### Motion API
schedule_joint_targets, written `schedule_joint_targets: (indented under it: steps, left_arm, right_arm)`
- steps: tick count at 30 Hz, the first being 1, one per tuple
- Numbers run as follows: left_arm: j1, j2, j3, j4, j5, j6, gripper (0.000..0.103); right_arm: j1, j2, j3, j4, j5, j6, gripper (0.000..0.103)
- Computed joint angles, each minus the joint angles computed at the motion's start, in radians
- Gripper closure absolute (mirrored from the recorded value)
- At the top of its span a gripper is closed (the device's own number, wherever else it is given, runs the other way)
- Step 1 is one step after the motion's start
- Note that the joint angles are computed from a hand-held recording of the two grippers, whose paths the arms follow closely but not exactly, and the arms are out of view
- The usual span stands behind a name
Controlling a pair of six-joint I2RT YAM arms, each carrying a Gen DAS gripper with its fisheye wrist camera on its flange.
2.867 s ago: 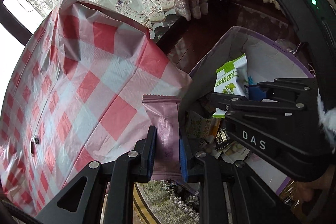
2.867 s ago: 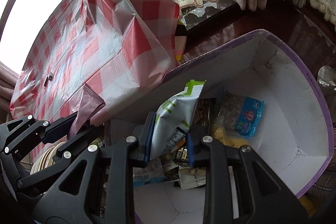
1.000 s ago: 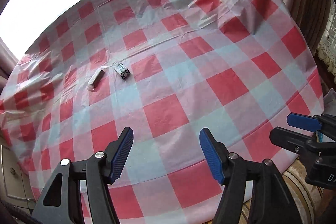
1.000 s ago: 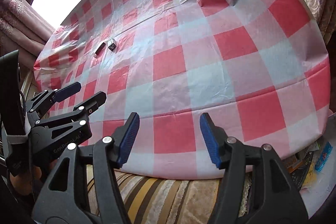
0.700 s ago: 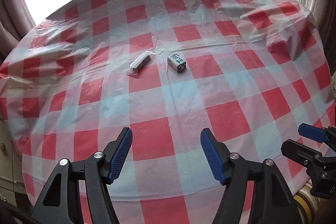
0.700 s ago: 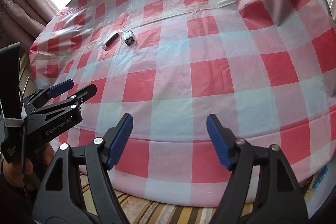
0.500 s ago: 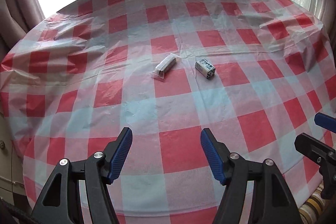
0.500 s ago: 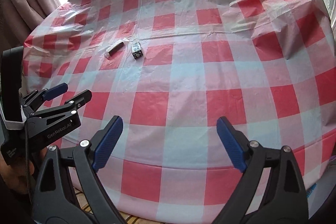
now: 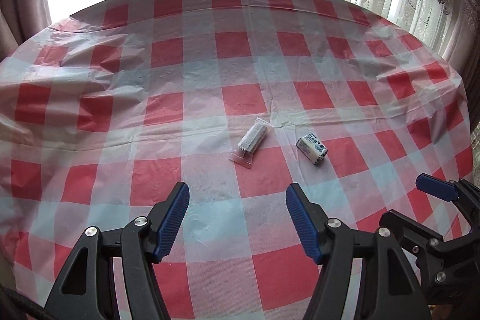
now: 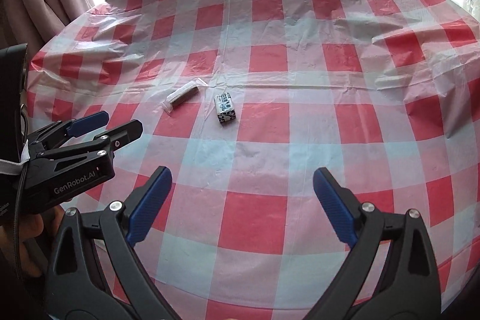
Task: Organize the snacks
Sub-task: 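Move both open tools back over the two small white packs, then grasp the clear stick pack with the left tool while the right tool grasps the white milk candy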
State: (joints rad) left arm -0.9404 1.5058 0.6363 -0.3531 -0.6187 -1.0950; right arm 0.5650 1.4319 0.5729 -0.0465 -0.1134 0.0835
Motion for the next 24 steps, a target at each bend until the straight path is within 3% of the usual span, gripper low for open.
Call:
schedule_joint_targets:
  steps: [4, 16, 18, 24]
  left_arm:
    - [0.075, 0.002, -0.029, 0.099, 0.038, 0.103, 0.039]
    - [0.254, 0.128, 0.001, 0.281, 0.162, 0.359, 0.053]
    - [0.278, 0.140, 0.009, 0.296, 0.183, 0.398, 0.053]
    - [0.312, 0.168, 0.024, 0.340, 0.233, 0.500, 0.062]
  right_arm:
    - [0.056, 0.096, 0.058, 0.046, 0.084, -0.001, 0.007]
    - [0.069, 0.332, 0.232, 0.107, 0.095, -0.061, 0.011]
    - [0.074, 0.361, 0.256, 0.108, 0.096, -0.089, 0.019]
    - [0.076, 0.437, 0.316, 0.105, 0.098, -0.103, 0.027]
